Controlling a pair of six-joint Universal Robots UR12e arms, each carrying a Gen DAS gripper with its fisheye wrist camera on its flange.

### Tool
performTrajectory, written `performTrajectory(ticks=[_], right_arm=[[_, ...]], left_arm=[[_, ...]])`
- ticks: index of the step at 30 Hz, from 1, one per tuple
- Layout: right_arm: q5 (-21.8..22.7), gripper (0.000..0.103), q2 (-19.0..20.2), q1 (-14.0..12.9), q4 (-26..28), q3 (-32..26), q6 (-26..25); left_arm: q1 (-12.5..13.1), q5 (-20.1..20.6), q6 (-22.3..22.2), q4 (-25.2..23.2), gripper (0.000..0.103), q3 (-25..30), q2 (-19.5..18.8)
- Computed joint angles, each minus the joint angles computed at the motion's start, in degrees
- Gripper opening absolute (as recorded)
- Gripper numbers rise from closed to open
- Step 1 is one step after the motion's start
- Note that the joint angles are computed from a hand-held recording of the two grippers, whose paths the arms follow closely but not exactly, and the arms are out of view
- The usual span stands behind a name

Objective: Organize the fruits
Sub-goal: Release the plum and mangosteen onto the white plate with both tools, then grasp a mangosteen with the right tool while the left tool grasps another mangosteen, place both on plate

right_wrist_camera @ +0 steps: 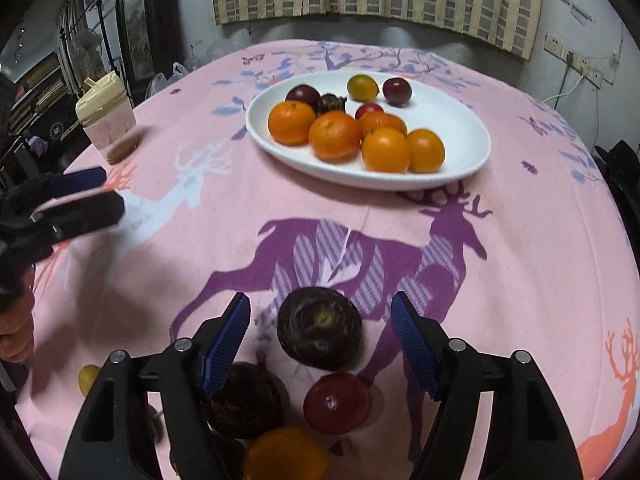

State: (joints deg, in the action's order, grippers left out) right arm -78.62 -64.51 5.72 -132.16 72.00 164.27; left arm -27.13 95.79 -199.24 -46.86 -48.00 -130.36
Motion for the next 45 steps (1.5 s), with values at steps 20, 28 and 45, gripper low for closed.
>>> performTrajectory(ticks=[20,28,45], right_arm=[[4.37,0.044,-0.52,-1.86,-2.96,0.64,6.03],[5.84,0.044,-1.06,-3.25,-5.36,1.23,9.62],[6.34,0.044,-1.44,-3.38,-5.58,1.51,9.56]], left_arm=[[0.49,-9.48,4.41,-2.60,0.091,1.13,-0.42],[-0.40,-19.58,27.96,-18.15,0.050,10.66,-5.03],[-1.91,-19.59,32.62,-30.89,0.057,24.88,-12.35]])
